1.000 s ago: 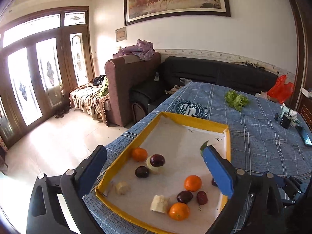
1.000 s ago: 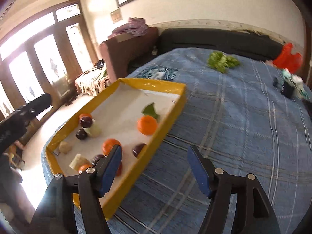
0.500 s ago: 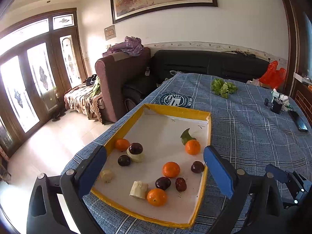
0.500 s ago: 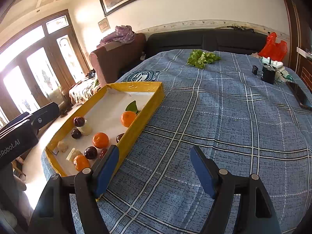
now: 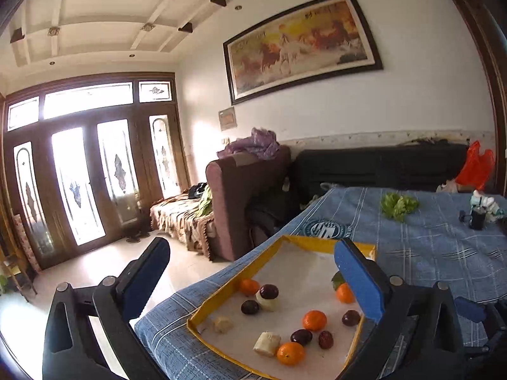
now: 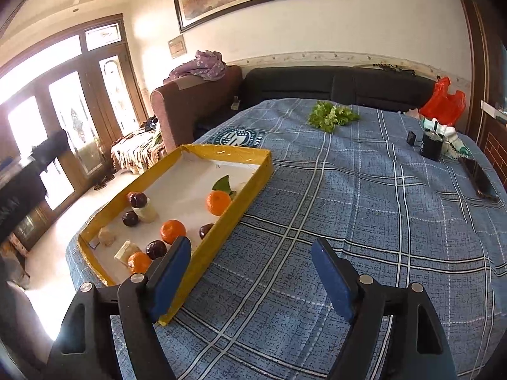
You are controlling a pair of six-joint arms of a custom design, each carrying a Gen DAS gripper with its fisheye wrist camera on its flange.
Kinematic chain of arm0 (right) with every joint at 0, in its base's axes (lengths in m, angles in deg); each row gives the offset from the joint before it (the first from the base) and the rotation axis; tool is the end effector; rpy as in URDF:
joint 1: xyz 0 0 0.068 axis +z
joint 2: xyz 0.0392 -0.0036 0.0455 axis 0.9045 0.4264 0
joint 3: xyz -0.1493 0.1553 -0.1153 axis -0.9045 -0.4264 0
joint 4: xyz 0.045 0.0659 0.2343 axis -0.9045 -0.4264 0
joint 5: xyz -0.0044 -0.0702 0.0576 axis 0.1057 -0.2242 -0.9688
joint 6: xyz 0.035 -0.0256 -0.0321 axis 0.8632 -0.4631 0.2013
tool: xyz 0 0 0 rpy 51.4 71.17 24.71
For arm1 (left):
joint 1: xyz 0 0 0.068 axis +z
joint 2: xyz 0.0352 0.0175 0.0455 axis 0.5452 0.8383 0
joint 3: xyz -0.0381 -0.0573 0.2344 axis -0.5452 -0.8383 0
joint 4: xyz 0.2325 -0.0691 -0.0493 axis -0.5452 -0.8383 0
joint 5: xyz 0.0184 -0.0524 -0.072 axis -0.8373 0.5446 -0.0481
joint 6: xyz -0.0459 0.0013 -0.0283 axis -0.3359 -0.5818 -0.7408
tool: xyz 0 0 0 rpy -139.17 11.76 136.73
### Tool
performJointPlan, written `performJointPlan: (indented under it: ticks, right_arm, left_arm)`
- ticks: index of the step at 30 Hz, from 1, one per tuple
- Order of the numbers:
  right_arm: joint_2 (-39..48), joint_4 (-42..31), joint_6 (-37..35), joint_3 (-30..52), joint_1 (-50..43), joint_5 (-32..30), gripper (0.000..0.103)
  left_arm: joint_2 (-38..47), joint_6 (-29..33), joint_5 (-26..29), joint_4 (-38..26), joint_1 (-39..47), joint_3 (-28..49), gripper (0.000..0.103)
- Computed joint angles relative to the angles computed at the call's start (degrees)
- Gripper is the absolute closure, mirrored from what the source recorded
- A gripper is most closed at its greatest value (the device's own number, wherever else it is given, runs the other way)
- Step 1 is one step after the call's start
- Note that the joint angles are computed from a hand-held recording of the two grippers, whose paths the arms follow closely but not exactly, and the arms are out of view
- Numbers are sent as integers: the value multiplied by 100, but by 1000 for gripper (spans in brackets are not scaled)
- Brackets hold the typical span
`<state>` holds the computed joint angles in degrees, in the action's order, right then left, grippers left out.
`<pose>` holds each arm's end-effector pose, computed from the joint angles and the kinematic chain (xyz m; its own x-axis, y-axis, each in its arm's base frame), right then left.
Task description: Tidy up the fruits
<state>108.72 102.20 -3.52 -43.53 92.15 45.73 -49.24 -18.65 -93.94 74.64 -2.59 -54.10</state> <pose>0.1891 0.0909 0.0917 -0.5985 0.0672 -0.7983 -0.1314 0.9748 0.1805 0.1473 -0.0712 0.1683 -0.2208 0.0908 -0.9711 -0.2699 0.9511 0.1503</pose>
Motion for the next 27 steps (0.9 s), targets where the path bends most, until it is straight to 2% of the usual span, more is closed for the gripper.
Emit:
performJointPlan:
  ticks: [3,5,8,12,15,27]
  right_arm:
    - [23,-7,30,8,13,20,19]
    - [105,-12,41,45,12,19,18]
    - [184,-20,42,82,106,139,18]
    - [327,-75,62,185,322,527,12]
    - [550,-179,83,350,437,827,11]
    - [998,-271,167,678,498,816,9]
  left_arm:
    - [-111,-224,687,-479,257,103,0]
    - [128,-442,1225,-688,524,208,0]
    - [680,-576,2037,-619,1021,323,0]
    - [1271,-797,2682,-625,1471,502,0]
    - [1587,-847,2687,-514,1561,517,0]
    - [2333,-697,3216,-276,1791,688,0]
